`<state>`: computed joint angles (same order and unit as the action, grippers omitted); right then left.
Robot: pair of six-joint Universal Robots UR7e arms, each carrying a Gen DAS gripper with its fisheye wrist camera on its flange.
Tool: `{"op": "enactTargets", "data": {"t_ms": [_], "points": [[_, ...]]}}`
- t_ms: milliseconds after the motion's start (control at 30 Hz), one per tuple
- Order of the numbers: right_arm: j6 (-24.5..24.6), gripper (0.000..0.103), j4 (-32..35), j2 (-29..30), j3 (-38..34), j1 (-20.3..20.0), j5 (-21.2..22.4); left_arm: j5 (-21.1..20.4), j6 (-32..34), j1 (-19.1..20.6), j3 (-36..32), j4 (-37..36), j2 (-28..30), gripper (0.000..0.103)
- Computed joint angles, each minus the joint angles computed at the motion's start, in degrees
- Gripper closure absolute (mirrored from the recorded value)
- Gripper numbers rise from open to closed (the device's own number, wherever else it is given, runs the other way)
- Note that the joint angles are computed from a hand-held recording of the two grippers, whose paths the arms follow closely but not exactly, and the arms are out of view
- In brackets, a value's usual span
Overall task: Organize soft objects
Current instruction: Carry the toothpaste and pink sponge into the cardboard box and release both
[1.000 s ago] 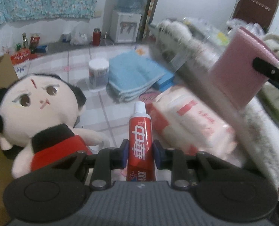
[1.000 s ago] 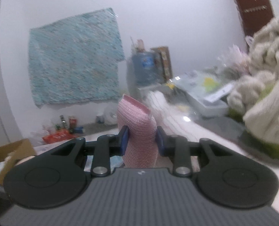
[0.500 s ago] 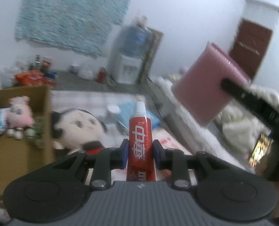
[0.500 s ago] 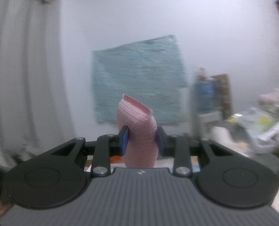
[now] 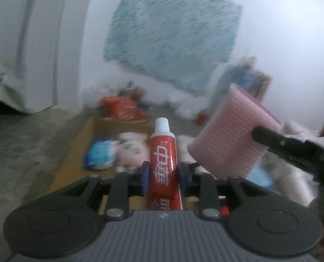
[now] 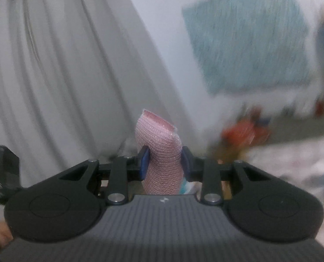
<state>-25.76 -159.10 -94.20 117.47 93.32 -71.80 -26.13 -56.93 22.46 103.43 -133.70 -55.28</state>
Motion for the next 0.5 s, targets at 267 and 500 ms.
{"op": "enactTargets", "data": {"t_ms": [267, 500], "points": [[7.10, 0.074, 17.26, 20.34, -15.87, 4.80, -14.52, -2.20, -1.65, 13.33, -6.41, 15.88, 1.60, 0.075], [10.22, 0.073, 27.98, 30.97, -26.48, 7.27, -23.43, -2.42, 5.67, 20.32, -14.39, 22.75, 6.75, 0.075]]}}
